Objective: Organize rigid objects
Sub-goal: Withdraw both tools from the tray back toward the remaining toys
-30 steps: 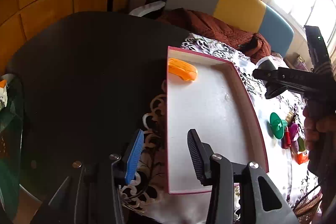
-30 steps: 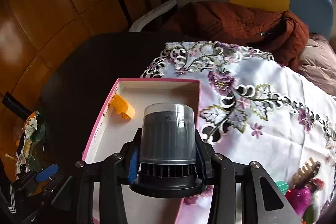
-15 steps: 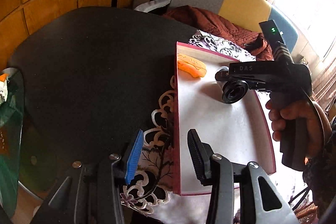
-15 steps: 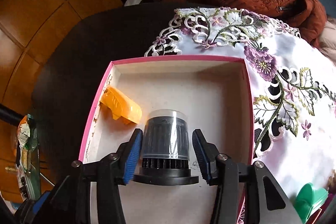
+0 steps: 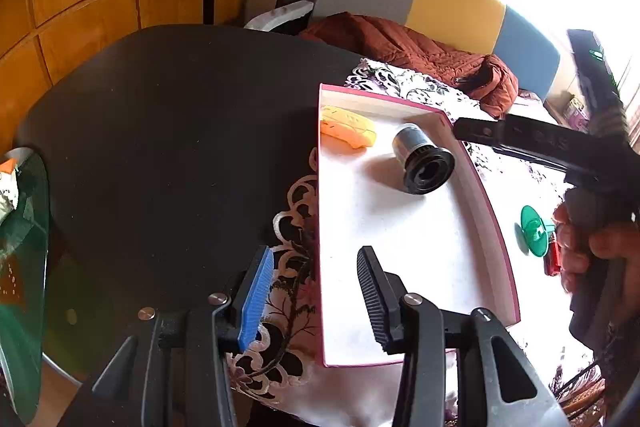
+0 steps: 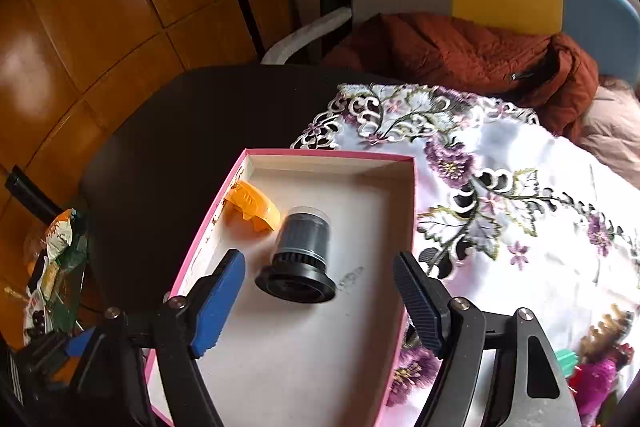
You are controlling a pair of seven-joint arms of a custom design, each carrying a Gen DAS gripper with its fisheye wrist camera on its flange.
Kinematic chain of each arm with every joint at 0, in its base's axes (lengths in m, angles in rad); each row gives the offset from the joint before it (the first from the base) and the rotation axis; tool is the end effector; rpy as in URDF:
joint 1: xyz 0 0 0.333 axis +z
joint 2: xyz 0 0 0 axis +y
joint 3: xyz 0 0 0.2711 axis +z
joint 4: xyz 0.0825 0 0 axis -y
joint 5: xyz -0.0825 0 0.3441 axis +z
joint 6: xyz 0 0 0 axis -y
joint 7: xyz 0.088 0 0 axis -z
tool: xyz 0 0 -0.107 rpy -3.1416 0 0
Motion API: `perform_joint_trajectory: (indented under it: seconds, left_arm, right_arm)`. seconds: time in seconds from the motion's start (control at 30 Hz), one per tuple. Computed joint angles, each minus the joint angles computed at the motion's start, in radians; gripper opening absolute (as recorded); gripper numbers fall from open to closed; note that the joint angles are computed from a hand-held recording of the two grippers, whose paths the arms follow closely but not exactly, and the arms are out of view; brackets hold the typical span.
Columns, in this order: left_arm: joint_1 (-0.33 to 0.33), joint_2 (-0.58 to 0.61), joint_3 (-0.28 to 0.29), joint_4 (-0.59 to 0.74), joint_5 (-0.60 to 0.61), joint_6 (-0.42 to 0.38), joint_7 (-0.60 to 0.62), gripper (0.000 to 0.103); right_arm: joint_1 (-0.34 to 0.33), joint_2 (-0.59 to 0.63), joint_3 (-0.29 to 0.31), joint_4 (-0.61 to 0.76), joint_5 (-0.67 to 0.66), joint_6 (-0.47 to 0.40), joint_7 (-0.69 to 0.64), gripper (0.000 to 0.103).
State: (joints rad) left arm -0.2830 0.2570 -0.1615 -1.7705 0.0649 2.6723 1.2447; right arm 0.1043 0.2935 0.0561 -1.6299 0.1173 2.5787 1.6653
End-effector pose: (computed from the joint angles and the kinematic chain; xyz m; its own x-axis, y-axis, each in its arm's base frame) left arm 0.5700 -0.2640 0.4658 -0.2006 -0.9636 0.1769 -0.8139 0.0634 -0.5775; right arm 0.6364 0.0967 0.4961 0.0403 -0.9824 -0.1822 -0.8053 0.0761 -0.5880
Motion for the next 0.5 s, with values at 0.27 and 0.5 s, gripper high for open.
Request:
perform_joint_trajectory:
  seconds: [0.27,0.5]
  left_arm:
    - [-0.018,-0.009,-0.006,0.002,0.025,-0.011,-0.004,0.044]
    - [-0.033,-0.003,-0.011,0.018,0.044,-0.028,0.003,0.044]
  right_arm:
    - [-0.006,-0.189,-0.043,-0.255,-0.060,0.132,0.020,0.084]
    - [-0.032,-0.327,-0.091,-0.419,-0.180,0.200,0.111,0.085]
